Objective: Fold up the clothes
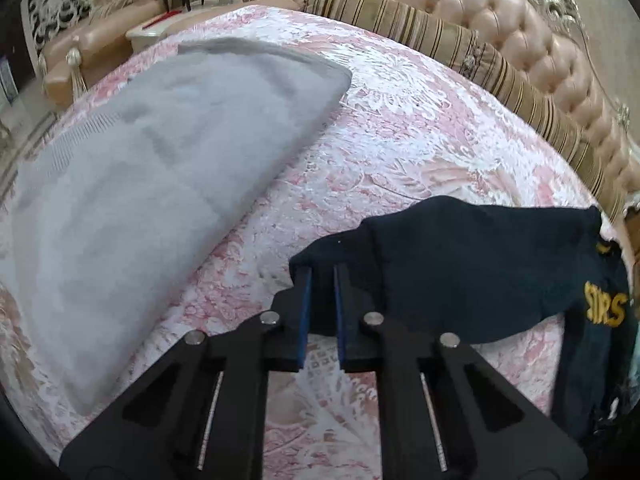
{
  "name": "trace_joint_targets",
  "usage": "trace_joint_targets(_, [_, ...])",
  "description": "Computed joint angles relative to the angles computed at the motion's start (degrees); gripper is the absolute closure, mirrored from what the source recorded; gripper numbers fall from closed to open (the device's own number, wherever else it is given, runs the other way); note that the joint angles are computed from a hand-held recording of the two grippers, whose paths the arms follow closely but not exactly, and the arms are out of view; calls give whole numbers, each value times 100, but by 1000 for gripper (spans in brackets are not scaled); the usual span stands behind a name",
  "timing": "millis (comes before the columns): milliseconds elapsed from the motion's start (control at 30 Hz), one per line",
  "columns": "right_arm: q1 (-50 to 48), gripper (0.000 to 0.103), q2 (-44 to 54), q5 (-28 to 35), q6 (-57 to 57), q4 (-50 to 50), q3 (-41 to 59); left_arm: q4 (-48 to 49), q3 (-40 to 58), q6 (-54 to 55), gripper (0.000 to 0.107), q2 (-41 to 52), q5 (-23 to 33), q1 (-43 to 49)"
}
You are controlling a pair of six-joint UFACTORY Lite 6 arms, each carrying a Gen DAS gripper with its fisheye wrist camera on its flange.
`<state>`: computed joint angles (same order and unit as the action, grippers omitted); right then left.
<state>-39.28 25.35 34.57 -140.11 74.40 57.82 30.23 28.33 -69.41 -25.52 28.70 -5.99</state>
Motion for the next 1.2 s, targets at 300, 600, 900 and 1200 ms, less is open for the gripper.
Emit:
trace_joint_targets(300, [-40, 0, 72, 71, 72, -84, 122, 392, 274, -447, 98, 293, 688, -173])
trace_joint_targets(600, [-172, 0, 445, 861, 1995, -611, 1838, 2076, 1761, -2984, 46, 656, 3487, -3413])
trace_joint_targets(900, [195, 11, 2980, 1001, 4970, -2691, 5709, 2447, 4496, -2246, 49, 3521, 1344, -4554])
trace_joint_targets(1200, [359, 90, 3934, 774, 5302, -3107, 7434, 807, 7284, -409, 55, 6361, 1098, -4225])
